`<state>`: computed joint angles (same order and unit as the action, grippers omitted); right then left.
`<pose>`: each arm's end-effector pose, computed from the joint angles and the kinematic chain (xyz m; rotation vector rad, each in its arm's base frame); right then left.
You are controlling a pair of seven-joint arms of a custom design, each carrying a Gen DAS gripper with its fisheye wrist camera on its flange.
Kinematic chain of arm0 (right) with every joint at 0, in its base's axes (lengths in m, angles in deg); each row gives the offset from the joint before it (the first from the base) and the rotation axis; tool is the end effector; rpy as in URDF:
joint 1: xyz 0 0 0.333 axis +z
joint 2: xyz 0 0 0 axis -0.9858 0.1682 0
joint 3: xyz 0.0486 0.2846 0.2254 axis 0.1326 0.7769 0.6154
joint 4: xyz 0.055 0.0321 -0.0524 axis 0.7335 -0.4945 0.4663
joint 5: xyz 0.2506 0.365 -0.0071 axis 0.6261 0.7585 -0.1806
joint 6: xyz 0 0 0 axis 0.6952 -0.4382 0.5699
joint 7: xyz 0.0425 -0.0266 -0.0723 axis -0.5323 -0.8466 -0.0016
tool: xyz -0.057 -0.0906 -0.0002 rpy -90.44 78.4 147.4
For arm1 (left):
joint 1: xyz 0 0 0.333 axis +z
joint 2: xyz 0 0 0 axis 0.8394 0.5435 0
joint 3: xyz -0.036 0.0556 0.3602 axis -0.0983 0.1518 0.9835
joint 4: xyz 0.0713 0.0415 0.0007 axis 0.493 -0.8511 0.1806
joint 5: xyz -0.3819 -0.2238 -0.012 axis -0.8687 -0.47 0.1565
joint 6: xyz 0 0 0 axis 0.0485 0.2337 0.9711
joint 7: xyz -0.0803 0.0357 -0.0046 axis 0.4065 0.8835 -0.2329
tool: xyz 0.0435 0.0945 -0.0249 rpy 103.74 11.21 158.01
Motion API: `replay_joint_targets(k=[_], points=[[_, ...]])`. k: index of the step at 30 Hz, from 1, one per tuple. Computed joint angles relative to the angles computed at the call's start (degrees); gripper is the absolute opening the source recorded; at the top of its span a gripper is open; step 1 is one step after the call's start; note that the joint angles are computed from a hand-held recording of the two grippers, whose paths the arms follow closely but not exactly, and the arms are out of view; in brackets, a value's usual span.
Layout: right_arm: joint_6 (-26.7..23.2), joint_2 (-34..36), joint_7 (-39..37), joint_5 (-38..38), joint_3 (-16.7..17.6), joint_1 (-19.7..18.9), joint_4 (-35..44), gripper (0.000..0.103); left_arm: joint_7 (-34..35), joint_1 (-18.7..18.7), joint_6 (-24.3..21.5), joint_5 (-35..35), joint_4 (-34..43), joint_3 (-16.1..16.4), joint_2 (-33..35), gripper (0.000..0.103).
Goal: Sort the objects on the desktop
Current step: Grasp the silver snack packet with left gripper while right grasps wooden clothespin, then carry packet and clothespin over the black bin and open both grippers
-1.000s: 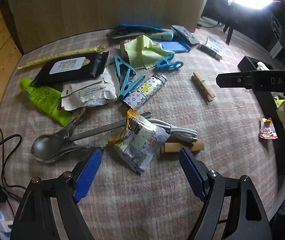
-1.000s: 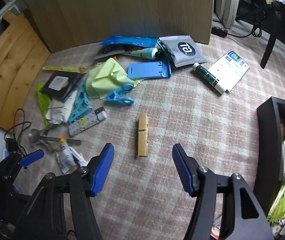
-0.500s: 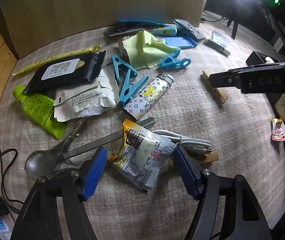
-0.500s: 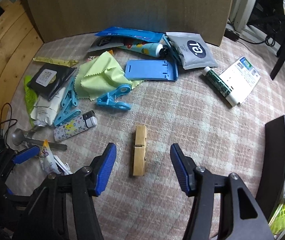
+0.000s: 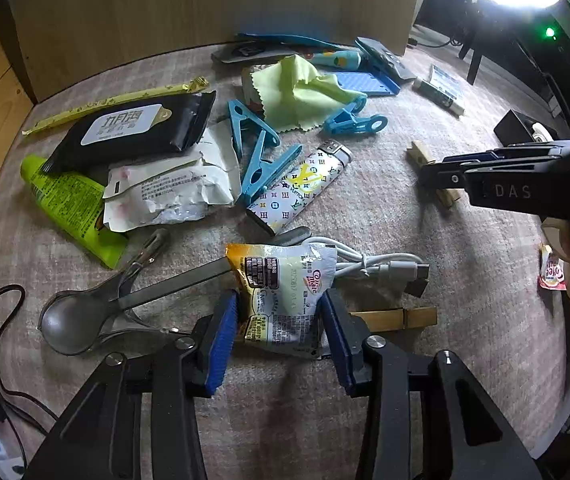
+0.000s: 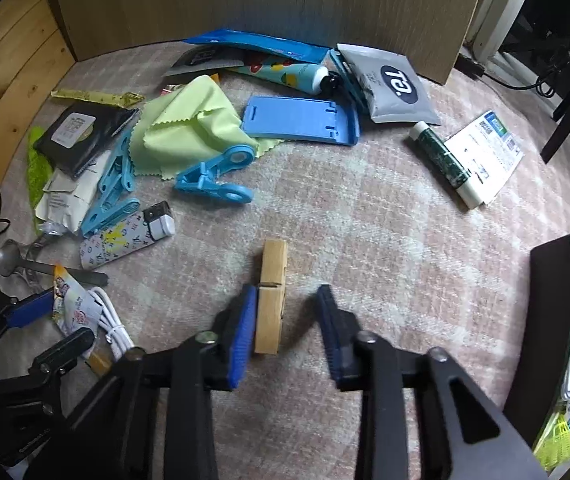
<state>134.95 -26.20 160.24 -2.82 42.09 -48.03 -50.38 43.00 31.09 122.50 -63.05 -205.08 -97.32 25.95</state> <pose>0.5733 0.4448 0.3188 -2.3747 1.6339 -0.1956 0.5016 -0.3867 0.3091 -1.9973 2.1197 -0.4895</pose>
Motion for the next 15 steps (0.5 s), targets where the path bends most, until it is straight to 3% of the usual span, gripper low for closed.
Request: replay_joint_targets(k=[2, 15], points=[[0.0, -0.3, 1.1, -1.0, -0.7, 0.5, -0.4, 0.013, -1.2, -0.3, 0.3, 0.4, 0.2, 0.4, 0.3, 0.037], [4.9, -5.0, 4.0, -0.9, -0.8, -0.7, -6.0, 0.013, -9.5, -0.7, 2.7, 3.2, -2.7, 1.6, -3.3, 0.032]])
